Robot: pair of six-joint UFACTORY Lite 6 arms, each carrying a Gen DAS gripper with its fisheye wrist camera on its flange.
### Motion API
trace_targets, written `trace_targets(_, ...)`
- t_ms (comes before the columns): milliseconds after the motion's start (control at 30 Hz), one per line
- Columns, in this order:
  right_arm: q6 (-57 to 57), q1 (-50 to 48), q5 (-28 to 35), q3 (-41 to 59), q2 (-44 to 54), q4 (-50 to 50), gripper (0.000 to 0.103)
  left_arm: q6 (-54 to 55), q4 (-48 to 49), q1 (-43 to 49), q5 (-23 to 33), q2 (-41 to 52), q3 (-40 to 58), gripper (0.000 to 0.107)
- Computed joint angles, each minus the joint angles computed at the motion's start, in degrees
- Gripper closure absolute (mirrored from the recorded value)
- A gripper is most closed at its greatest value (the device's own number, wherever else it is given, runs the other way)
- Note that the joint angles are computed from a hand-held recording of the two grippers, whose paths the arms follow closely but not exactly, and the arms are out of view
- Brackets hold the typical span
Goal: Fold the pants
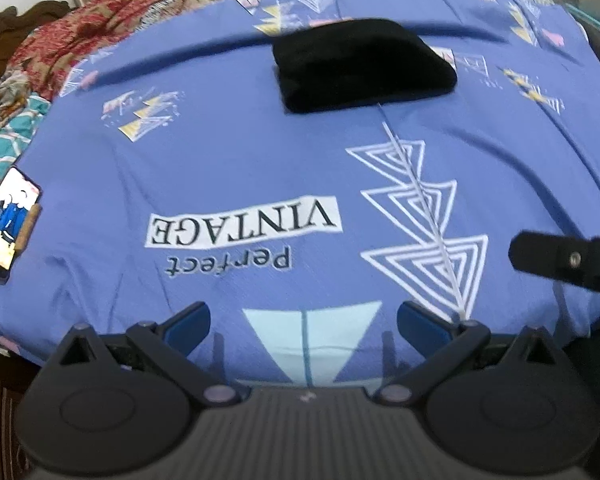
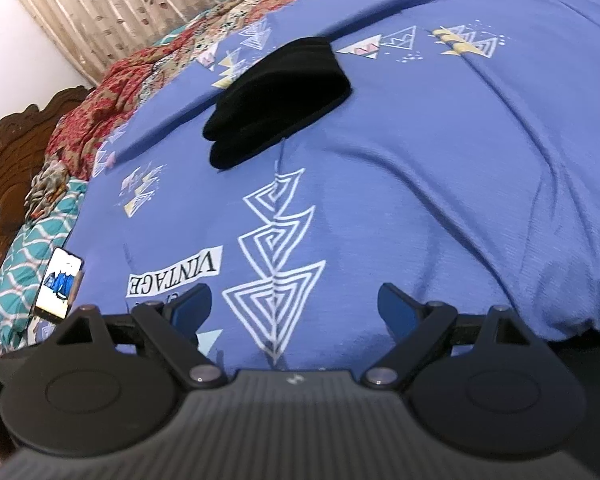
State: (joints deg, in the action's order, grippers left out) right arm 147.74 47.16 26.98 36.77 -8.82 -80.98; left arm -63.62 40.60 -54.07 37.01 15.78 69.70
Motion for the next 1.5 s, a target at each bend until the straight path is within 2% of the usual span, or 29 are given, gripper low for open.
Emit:
trace_targets(500, 0.27, -1.02, -2.15, 0.20, 1.10, 0.38, 0.011, 2.21, -1.67, -0.03, 0.16, 1.45, 1.06, 0.004)
trace_targets(1500, -1.16, -0.15, -1.51, 0.66, 0.84, 1.94, 0.011, 1.06, -1.78, 0.34, 1.87, 1.33, 1.10, 0.004)
